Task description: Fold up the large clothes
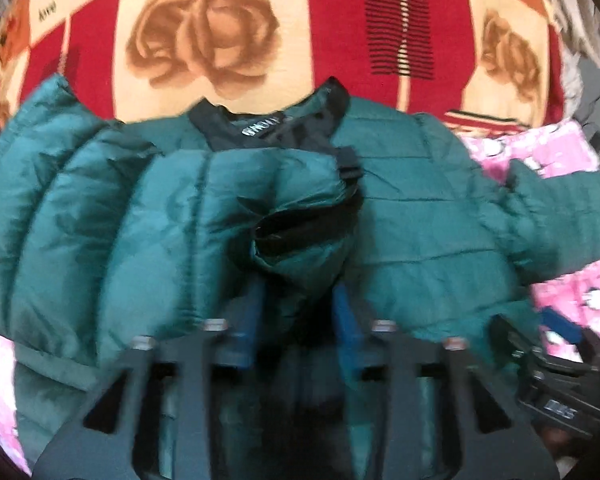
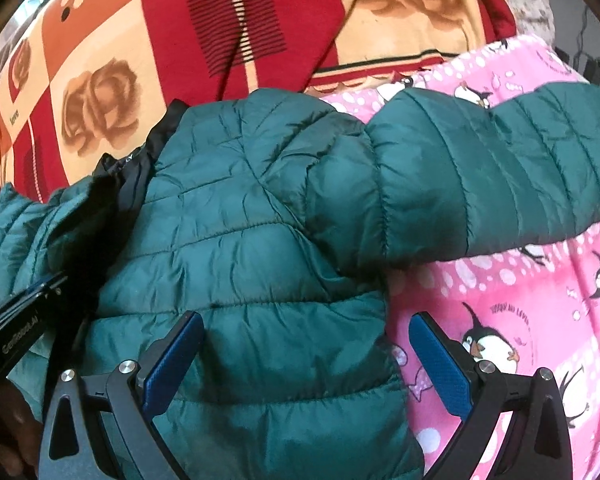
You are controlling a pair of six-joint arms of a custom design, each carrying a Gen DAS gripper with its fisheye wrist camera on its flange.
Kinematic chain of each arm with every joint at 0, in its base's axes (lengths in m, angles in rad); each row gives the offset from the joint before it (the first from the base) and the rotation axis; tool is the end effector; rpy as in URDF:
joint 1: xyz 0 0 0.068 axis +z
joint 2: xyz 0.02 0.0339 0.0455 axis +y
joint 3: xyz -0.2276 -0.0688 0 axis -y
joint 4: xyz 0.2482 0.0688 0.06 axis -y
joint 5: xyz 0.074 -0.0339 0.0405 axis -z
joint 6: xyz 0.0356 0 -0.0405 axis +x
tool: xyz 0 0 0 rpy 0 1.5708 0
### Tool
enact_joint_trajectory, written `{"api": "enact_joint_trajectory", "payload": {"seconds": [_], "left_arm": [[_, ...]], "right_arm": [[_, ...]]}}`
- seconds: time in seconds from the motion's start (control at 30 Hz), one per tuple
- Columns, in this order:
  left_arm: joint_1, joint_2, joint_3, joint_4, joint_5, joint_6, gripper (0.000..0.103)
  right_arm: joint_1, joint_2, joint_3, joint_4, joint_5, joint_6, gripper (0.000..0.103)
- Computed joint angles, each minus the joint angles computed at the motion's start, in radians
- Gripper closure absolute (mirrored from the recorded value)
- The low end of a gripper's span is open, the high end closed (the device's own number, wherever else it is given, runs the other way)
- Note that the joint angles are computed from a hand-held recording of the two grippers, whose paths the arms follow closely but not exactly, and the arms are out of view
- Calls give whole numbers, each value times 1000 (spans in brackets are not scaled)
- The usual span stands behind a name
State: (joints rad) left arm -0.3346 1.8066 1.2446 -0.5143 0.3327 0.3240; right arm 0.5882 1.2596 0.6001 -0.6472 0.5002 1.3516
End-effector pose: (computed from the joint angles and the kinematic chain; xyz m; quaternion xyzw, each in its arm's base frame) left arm 0.3421 -0.1313 0.1586 0.3476 0.8917 -0.1618 0.2405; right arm 0.1848 0.1027 0.1239 0.3880 0.8792 -0.0335 0.2745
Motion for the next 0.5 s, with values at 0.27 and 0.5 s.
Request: {"api": "enact_joint_trajectory", "payload": {"seconds": [0.27, 0.5], "left_arm": [[61, -138, -64, -68, 18, 63, 35], [179, -228, -84, -106, 56, 172, 35]], "right_arm": [[67, -18, 38, -79, 23, 78, 1], [132, 44, 122, -111, 32, 112, 1]]}}
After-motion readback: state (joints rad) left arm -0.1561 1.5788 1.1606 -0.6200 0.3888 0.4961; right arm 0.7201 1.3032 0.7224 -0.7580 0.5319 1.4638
